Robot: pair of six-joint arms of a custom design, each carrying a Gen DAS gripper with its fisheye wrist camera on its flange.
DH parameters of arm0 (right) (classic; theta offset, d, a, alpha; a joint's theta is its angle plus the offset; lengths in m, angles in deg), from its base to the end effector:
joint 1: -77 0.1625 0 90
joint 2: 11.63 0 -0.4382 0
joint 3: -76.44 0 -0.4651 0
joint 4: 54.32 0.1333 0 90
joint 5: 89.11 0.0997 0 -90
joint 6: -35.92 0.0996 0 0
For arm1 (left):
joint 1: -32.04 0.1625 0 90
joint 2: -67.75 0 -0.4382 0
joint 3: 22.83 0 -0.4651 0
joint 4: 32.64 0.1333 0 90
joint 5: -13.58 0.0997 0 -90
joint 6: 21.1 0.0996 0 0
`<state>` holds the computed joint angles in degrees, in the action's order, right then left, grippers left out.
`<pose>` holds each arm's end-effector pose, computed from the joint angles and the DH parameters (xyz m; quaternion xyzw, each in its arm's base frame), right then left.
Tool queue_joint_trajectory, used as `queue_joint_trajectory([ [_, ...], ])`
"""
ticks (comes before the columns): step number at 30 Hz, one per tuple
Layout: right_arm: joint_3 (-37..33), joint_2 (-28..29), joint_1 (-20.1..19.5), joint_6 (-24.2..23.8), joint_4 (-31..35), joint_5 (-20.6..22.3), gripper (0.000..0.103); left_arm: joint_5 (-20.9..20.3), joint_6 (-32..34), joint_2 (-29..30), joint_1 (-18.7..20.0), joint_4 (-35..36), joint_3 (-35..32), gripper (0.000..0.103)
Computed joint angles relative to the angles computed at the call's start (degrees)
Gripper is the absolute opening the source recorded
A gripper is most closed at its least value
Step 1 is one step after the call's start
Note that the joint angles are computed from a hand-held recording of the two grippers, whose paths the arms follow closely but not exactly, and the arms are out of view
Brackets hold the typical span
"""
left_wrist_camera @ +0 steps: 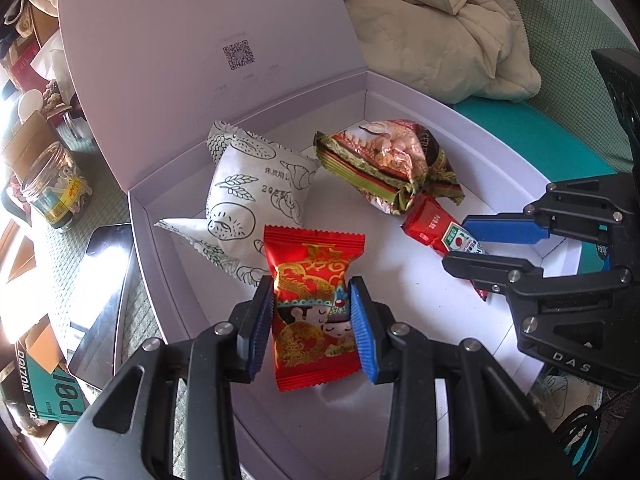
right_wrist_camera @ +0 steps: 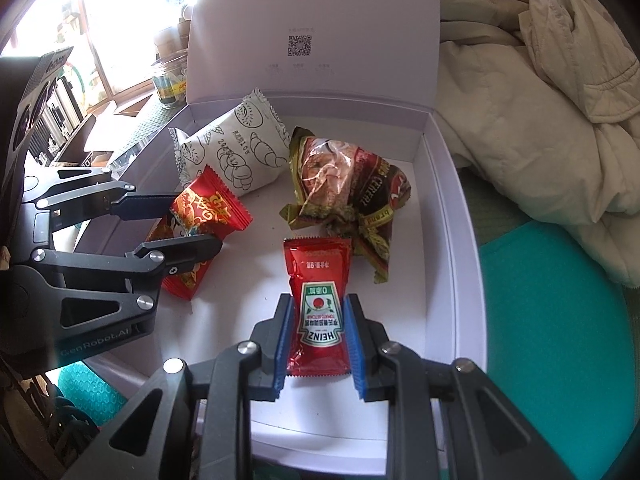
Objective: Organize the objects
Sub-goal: 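Lower the ketchup sachet and candy packet into the box and open both tools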
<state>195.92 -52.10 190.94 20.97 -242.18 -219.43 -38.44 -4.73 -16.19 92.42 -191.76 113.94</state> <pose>0.2824 -0.4664 -0.0493 0.2551 -0.8920 0.1799 0.3269 -0.0508 -0.4830 0.1802 0.3232 0.8797 -0.1702 0.3045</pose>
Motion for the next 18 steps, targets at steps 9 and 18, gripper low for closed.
queue_joint_trajectory([
  [9, -1.9, 0.9, 0.8, 3.4, 4.3, -3.0, 0.027, 0.0, -0.1, 0.3, -0.1, -0.8, 0.4, 0.036],
  [18, -0.6, -0.5, 2.3, 6.6, 5.2, -4.9, 0.034, -1.5, -0.4, -0.6, 0.2, -1.5, 1.2, 0.041],
])
